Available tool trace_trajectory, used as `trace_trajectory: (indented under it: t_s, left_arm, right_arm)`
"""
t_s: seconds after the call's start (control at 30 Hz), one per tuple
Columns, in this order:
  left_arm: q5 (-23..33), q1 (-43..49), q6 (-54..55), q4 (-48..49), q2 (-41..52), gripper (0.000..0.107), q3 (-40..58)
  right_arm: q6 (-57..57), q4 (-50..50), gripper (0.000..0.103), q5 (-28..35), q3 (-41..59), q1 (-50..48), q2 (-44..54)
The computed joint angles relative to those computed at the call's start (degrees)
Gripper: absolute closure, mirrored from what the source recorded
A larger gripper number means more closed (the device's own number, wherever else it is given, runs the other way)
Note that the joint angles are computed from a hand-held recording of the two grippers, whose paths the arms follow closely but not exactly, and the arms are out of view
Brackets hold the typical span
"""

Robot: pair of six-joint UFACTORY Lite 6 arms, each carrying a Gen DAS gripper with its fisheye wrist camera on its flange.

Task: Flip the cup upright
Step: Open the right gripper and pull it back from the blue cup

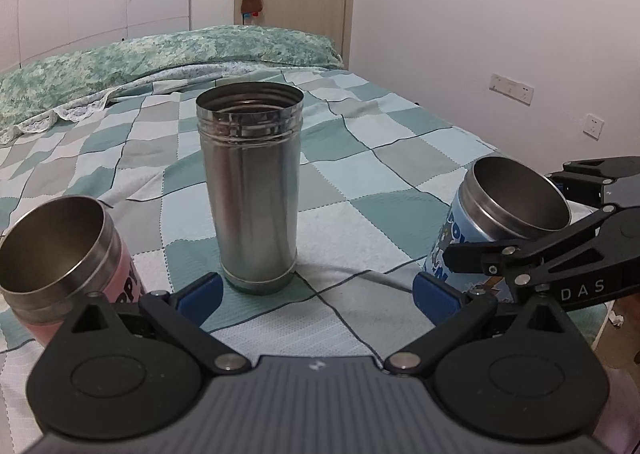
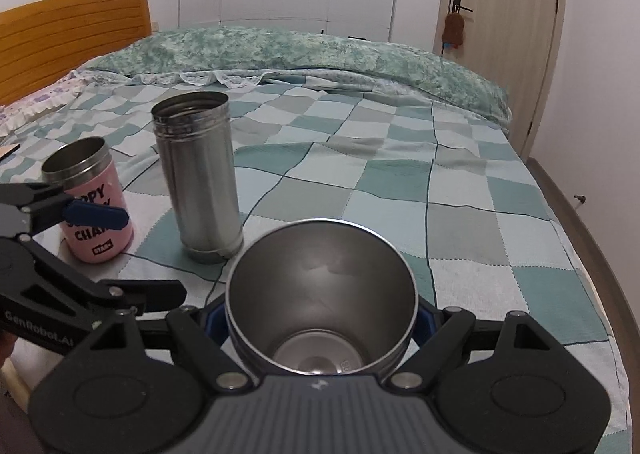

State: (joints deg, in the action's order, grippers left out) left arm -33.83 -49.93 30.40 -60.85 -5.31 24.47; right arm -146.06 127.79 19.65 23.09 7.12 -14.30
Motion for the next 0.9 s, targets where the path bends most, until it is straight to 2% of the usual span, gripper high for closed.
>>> trace_trajectory:
  t_s: [0.27,0.37,0.43,0.53,0.63,0.8,0.9]
  left_arm:
    - [-0.3,-0.7,-0.6,-0.2,-0.6,0.004,-0.6]
    - [-0.5,-1.2,-0.4,-0.9,-1.4,0.004,-1.3]
    - [-0.9,-2.1,0.9,-2.9,-2.1,0.004,-1.6]
    - [-2.1,-4.4,4.1,-7.7,-4.0,0.004,-2.0]
    - [-4.3,-8.2,8.0,-14.1,-6.9,0.004,-2.9]
    - [-12.8,-19.2,13.6,-27.0,-12.4,0.004,-4.1]
    - [-22.7,-29.5,13.6,-34.5,-13.5,0.004,-3.8]
  right_arm:
    - [1.2,-1.1,0.018,-0.3,0.2,-0.3,-0.1]
    - [0.0,-0.1,0.01,0.5,-1.1,-1.3,-1.9]
    - [4.1,-4.6,0.009,1.8,-1.9,-3.1,-3.5]
    - [9.2,-10.5,0.002,4.3,-3.3,-6.3,-6.3]
    - [15.2,-18.2,0.001,8.9,-5.8,-11.3,-10.9]
    - [22.5,-29.1,0.0,16.9,-11.2,-20.6,-21.8]
    - [24.4,-35.0,0.0,26.6,-15.1,-30.6,-29.0]
